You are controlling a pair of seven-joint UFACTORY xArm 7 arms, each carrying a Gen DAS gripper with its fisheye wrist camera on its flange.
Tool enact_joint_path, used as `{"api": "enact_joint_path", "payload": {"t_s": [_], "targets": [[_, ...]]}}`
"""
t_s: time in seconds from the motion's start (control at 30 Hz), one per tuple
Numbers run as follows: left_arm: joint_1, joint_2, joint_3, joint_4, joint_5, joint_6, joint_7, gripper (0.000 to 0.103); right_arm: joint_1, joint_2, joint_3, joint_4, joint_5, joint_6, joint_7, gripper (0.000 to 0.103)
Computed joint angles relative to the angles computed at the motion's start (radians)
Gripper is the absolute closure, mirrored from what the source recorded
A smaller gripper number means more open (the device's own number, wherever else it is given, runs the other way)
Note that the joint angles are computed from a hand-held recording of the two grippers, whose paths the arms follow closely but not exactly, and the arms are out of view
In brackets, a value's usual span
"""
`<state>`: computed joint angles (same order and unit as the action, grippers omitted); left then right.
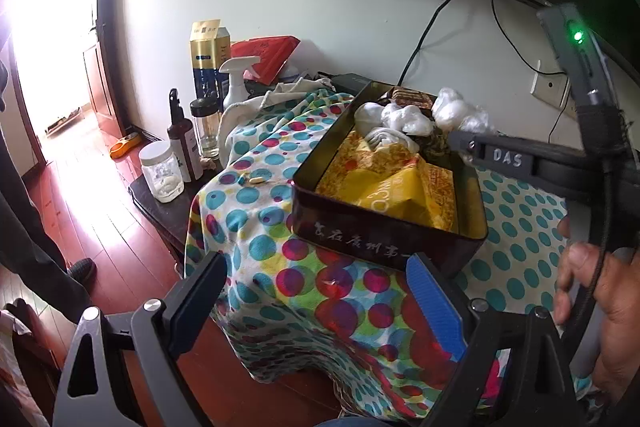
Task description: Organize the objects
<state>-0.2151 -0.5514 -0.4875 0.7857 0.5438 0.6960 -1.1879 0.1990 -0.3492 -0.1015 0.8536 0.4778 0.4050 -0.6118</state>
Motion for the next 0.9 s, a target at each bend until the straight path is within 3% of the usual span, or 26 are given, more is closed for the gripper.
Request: {"api": "enact_joint_path", "payload": {"t_s": [0.17,0.27,0.3,0.33,0.47,0.57,0.77,0.9], "targets": [[-0.007,-0.018,0.014,-0.025,-0.014,-0.009,0.011,0.009,-0.004,0.037,0.017,0.016,-0.013,0.037,0.01,0.072],[-0.001,-0.022,0.011,-0.028,-0.015,-0.006,0.014,0.009,-0.004,0.046,0.031,0.007,-0.008,0.023,0.005,0.062],[0.0,-0.023,0.008,-0.028,-0.014,-0.004,0.014,0.009,-0.006,0.044,0.034,0.002,-0.01,0.015,0.005,0.05],[0.002,-0.023,0.005,-0.026,-0.013,-0.001,0.014,0.009,-0.003,0.04,0.029,-0.001,-0.006,0.016,-0.003,0.043],[0.017,-0.011,-0.03,0.001,0.017,0.019,-0.004,0.009,0.009,-0.023,-0.01,-0.048,0.036,-0.027,-0.113,0.033],[0.022,0.011,-0.056,0.037,0.046,0.024,-0.025,0.009,0.021,-0.053,-0.098,-0.053,0.099,-0.015,-0.184,0.025],[0.011,0.15,-0.117,0.178,0.143,0.043,-0.048,0.009,-0.133,0.041,-0.202,-0.002,0.121,-0.009,-0.193,0.024],[-0.028,0.263,-0.142,0.274,0.22,0.074,-0.054,0.009,-0.238,0.144,-0.273,0.099,0.206,0.068,-0.198,0.024]]}}
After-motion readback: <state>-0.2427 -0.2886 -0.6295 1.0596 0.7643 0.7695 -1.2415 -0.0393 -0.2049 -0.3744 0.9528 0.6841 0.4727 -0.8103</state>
